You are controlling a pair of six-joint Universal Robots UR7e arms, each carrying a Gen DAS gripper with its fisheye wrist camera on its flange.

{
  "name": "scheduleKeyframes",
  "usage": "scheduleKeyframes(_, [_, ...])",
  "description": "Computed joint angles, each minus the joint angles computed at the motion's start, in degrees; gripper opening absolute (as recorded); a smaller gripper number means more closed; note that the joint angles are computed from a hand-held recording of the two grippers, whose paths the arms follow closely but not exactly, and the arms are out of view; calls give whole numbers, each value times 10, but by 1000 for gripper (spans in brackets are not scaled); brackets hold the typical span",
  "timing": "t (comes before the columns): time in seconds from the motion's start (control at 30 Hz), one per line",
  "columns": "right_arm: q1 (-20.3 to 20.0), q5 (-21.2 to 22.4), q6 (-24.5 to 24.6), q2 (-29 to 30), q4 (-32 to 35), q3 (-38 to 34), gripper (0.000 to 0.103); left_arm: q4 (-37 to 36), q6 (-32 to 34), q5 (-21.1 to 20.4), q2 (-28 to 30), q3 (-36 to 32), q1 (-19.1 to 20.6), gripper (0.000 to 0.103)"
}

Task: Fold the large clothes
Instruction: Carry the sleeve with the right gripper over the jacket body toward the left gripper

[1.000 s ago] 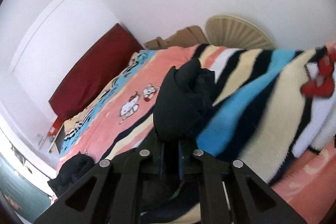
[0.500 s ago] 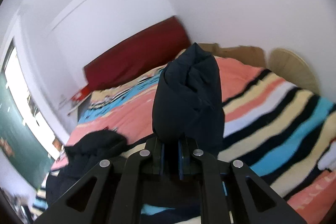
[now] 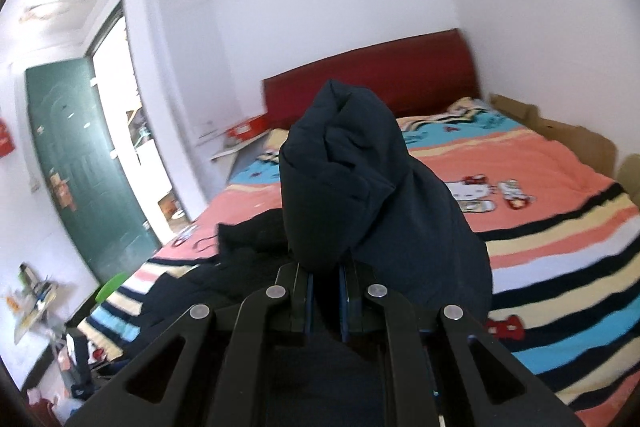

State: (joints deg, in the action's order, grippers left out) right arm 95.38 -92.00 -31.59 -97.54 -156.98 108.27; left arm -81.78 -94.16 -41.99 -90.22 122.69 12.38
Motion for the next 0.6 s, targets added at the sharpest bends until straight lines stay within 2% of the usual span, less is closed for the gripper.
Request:
scheduleKeyframes(0.23, [41, -1, -4, 12, 13, 28, 10, 3, -30, 0, -33, 11, -20, 60])
scheduleKeyframes(0.43, [51, 5, 0, 22, 20, 46, 10, 3, -39, 3, -43, 16, -28, 60])
scheduleKeyframes(0.6, [69, -8, 9, 42, 7, 65, 10, -5, -36, 4, -48, 21, -29, 60])
